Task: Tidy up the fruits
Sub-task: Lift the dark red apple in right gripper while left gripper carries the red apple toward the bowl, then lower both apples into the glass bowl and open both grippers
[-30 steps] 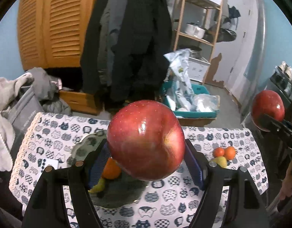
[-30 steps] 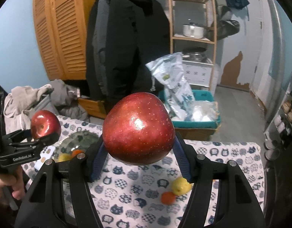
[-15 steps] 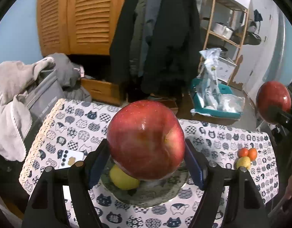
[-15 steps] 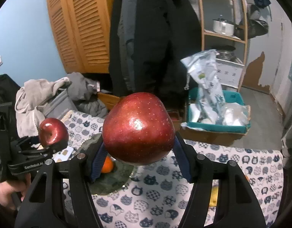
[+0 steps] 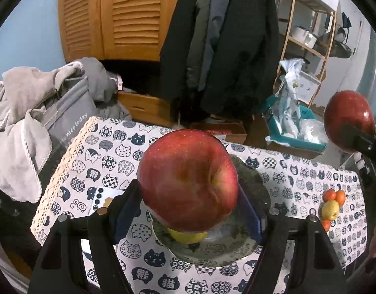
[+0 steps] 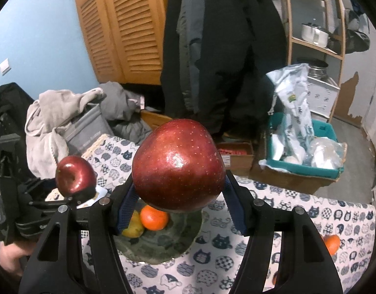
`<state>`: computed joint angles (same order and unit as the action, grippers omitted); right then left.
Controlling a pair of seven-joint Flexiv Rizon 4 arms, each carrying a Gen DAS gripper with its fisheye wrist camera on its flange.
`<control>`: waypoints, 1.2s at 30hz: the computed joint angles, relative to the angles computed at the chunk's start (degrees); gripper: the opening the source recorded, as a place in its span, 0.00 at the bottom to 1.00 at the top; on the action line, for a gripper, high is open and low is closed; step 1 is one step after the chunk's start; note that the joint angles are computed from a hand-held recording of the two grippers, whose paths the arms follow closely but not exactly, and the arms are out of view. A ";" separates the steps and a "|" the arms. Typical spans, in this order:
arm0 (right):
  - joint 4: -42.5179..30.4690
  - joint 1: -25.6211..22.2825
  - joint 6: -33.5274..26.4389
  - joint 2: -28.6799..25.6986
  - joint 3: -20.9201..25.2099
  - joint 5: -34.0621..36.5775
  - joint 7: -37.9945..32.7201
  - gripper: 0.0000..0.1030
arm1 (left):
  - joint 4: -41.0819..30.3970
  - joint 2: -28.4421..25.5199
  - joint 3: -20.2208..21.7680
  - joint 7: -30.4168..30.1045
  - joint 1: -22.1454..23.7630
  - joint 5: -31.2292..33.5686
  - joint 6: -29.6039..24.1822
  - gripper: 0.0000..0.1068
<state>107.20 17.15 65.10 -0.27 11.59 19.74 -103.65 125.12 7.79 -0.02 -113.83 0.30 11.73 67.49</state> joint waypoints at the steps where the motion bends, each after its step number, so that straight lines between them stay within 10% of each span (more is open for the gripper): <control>1: -0.13 0.25 0.08 -0.44 0.12 -0.40 0.30 0.63 | -0.03 -0.58 0.09 0.29 0.05 -0.33 0.13 0.73; 36: -0.93 -0.96 0.93 -14.27 3.86 -9.41 6.88 0.63 | -3.08 -17.56 3.08 8.86 -2.76 -12.90 -0.80 0.73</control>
